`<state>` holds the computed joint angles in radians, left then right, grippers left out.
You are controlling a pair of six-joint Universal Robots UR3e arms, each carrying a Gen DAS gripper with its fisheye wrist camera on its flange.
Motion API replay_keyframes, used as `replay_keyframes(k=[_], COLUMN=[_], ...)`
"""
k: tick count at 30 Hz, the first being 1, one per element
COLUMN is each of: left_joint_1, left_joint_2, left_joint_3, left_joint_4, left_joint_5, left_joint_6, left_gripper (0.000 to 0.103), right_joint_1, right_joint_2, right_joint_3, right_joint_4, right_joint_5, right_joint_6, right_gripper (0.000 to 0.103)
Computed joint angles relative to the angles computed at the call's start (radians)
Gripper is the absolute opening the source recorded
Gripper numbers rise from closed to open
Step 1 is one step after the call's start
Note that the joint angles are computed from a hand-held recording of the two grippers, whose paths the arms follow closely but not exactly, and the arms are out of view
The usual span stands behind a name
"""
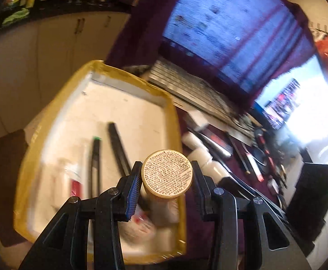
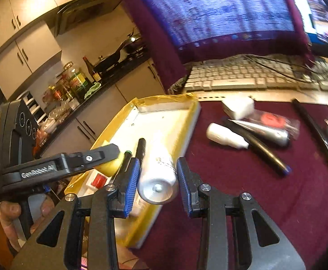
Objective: Organize objects
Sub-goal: 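Lower jar and white bottle into the tray and open both tools, then withdraw both open tools from the tray toward the desk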
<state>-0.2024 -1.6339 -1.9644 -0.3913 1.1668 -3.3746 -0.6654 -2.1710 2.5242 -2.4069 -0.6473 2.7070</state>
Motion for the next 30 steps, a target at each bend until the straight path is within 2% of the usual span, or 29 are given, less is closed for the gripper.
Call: replay_keyframes(k=[4,12,16,22,24,26,28,30], left_joint_1=[0.034,0.028,0.008,0.025,0.035,0.045,0.050,0.041], left_joint_2=[-0.060,-0.153,-0.166,-0.176,-0.171,-0.148,-0.122,-0.098], left_joint_3=[0.050,0.105,0.107,0.087,0.075,0.040,0.004,-0.029], left_joint_4=[-0.040,-0.085,-0.079,-0.032,-0.016,0.014,0.052,0.100], left_joint_5=[0.027,0.079,0.129,0.142,0.126,0.109,0.103,0.130], left_joint_6=[0.050,0.070,0.069,0.053,0.041,0.030,0.026,0.010], left_gripper=[0.037,0.037,0.037,0.037,0.042,0.060,0.067,0.069], right_joint_1=[0.125,0.279,0.317,0.338,0.320,0.268,0.200,0.127], right_joint_2=[0.227,0.512,0.519,0.596,0.593,0.554,0.490,0.396], right_joint_3=[-0.050,-0.188,-0.199,-0.280,-0.270,-0.211,-0.134,-0.076], right_joint_4=[-0.314,-0.580,-0.597,-0.580,-0.586,-0.636,-0.677,-0.612], right_joint_5=[-0.092,-0.221,-0.255,-0.220,-0.197,-0.135,-0.081,-0.039], right_joint_6=[0.151,0.313,0.315,0.335,0.356,0.368,0.367,0.317], right_gripper=[0.032,0.032,0.032,0.034,0.035,0.039,0.051,0.051])
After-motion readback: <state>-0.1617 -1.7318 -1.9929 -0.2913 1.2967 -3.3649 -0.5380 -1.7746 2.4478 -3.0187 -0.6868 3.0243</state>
